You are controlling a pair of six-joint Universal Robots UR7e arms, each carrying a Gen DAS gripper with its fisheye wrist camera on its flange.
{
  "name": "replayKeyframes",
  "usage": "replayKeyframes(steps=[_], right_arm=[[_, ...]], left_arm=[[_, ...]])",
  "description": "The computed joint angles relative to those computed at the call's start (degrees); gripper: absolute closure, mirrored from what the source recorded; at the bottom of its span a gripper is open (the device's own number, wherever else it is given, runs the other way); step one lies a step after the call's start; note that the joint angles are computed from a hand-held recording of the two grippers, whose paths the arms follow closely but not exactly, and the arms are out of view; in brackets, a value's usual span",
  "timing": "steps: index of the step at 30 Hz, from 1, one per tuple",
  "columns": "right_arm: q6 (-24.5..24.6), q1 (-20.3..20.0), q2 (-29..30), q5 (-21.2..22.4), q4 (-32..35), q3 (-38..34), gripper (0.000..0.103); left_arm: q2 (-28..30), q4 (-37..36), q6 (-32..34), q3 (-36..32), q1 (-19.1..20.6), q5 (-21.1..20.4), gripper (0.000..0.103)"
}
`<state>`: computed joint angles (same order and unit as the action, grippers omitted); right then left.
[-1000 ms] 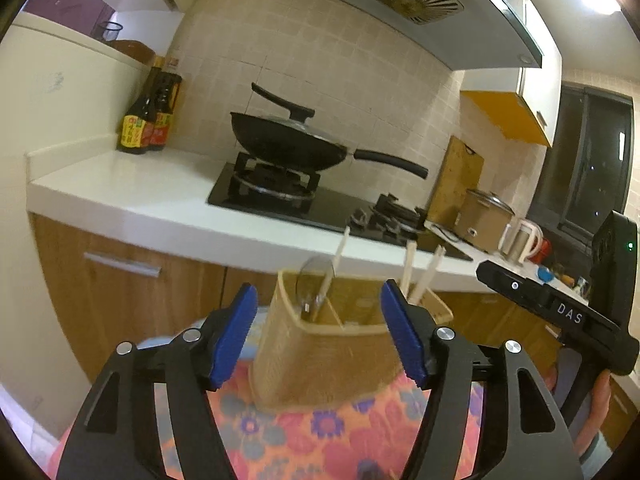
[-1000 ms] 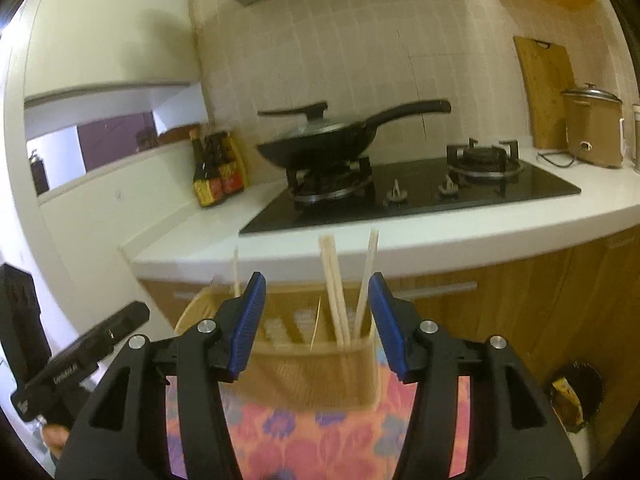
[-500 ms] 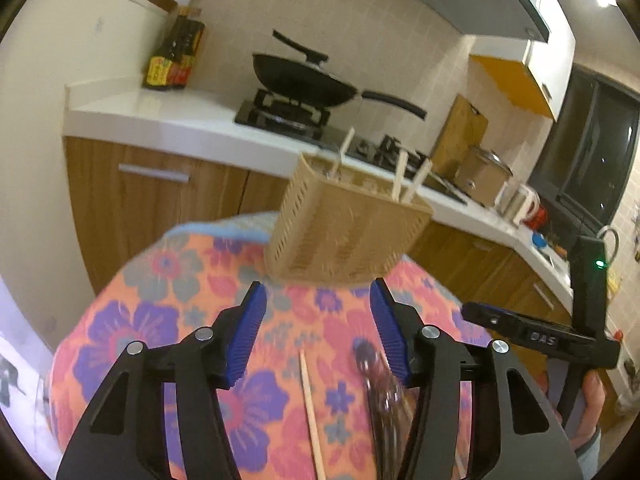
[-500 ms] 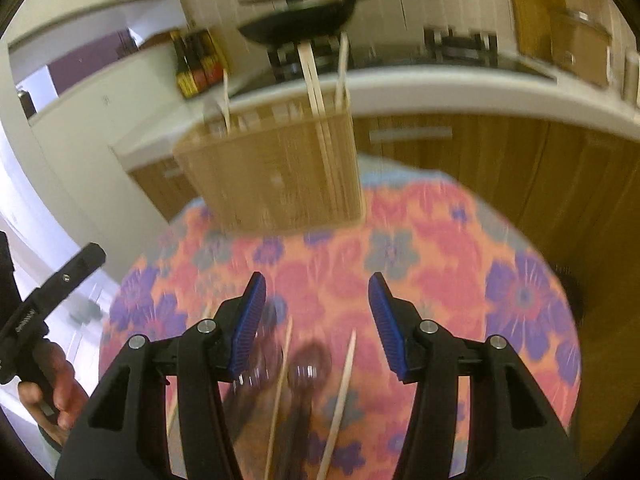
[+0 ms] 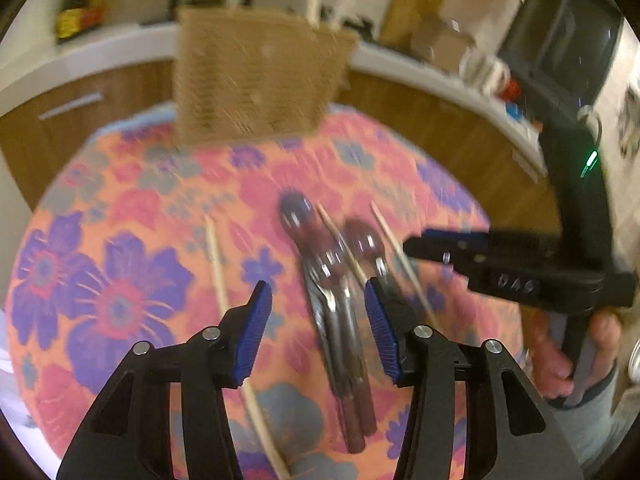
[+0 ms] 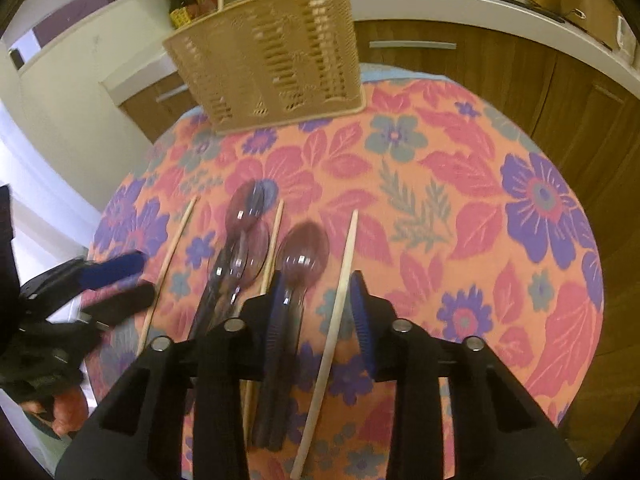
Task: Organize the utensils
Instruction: 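Grasp a purple plastic spoon with the right tool while the left tool grasps a clear spoon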
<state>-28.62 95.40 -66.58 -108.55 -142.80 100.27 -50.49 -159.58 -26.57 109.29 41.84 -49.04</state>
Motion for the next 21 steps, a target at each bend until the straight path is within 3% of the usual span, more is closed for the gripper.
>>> replayKeyframes(steps=[5, 12, 16, 21], right_arm=[[-1.6, -0.4, -0.8, 2.0, 2.1, 0.6, 0.082], [-0.3, -1.0, -0.1, 2.7, 6.3, -0.5, 0.083], [-0.3, -1.3, -0.1, 4.4, 7.7, -0.5, 0.084], [-0.1, -0.8, 0.6, 3.1, 7.2, -0.5, 0.085]], left_arm=[[2.8, 4.1, -1.6, -2.6, 0.6, -0.8, 0.068], [4.2, 6.4, -1.0, -4.1, 0.7, -0.4, 0.068], [5.1, 8.0, -2.3, -5.3, 0.9, 1.8, 0.091], [4.1, 4.7, -2.5, -4.0, 1.3, 0.8, 0.093]])
